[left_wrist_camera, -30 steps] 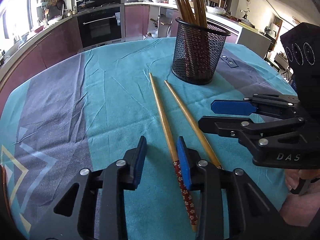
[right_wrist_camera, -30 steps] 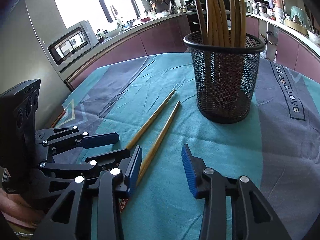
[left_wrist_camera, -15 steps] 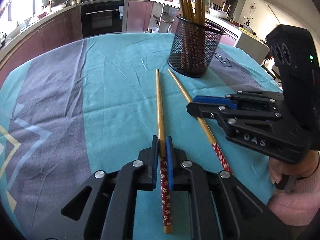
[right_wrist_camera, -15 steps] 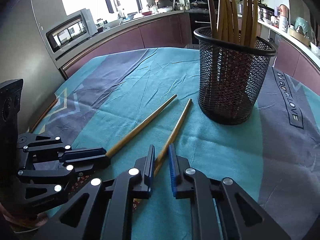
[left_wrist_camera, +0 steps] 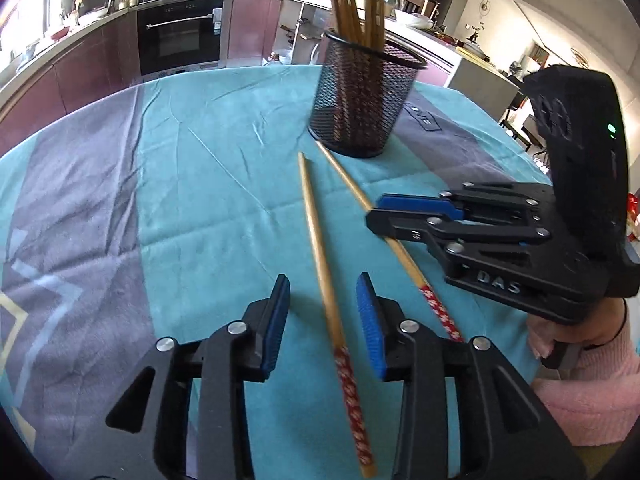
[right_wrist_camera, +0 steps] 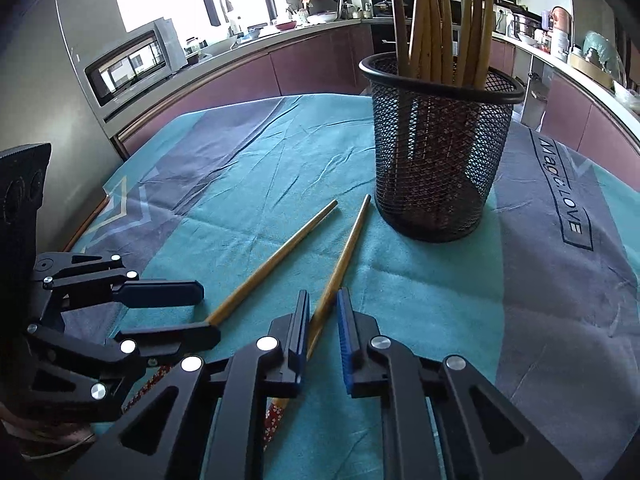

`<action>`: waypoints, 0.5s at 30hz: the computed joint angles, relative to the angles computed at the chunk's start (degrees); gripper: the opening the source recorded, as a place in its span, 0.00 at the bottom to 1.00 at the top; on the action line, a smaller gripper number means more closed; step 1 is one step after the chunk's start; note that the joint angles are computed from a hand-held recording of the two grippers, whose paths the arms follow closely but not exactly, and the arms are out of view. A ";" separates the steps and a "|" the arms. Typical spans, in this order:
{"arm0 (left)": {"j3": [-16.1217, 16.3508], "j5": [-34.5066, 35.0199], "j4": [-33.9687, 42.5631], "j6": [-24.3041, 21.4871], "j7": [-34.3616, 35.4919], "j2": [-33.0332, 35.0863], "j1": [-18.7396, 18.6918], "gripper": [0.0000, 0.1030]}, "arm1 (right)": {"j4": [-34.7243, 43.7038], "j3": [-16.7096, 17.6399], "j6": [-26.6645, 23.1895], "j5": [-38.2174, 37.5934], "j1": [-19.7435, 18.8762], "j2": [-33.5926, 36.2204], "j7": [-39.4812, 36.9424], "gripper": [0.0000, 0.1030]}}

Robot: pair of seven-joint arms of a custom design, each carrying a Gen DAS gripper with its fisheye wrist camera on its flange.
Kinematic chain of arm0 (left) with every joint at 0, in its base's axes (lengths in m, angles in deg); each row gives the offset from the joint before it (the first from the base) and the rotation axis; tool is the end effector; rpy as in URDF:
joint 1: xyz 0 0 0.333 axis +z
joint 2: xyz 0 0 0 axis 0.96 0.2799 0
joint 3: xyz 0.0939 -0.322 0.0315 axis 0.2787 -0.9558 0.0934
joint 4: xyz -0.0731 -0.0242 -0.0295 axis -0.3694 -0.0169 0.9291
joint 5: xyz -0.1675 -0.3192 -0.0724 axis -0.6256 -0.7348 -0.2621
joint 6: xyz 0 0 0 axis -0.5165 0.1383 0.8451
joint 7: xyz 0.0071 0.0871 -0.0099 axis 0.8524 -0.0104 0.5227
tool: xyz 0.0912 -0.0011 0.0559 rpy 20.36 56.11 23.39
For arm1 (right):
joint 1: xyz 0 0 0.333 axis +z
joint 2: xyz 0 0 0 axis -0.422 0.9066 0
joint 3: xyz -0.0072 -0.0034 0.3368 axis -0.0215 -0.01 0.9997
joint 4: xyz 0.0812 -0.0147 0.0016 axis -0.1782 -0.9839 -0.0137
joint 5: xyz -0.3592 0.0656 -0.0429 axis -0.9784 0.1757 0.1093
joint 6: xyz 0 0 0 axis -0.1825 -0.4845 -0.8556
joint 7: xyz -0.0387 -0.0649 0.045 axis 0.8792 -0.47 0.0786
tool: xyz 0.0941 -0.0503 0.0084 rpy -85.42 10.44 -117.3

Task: Organize utensils
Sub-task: 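Close the left tool on one chopstick while the right tool grasps the other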

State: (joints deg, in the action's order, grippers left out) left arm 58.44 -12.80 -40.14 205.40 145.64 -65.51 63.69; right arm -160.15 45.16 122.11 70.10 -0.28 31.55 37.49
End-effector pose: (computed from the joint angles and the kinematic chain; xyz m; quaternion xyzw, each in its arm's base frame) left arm 0.6383 -0.2221 0.4952 -0.6353 0.6992 -0.3003 0.1316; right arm 0.6278 0.3912 0.5196 -0.8417 0.4304 -0.0667 0.3190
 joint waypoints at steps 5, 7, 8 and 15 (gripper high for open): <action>1.56 2.80 5.34 -2.43 -1.14 3.38 -0.91 0.33 | 2.11 -0.51 -0.53 -0.74 0.32 1.39 1.03 0.16; 1.86 3.89 6.97 -3.05 -1.20 4.40 -1.25 0.34 | 2.85 -0.53 -0.76 -0.93 0.35 1.87 1.06 0.16; 2.01 4.29 7.71 -3.44 -1.37 4.87 -1.39 0.34 | 3.21 -0.55 -0.87 -1.01 0.38 2.11 1.11 0.16; 3.02 6.81 12.43 -5.73 -2.88 7.66 -2.37 0.31 | 5.51 -0.77 -1.61 -1.49 0.61 3.53 1.65 0.16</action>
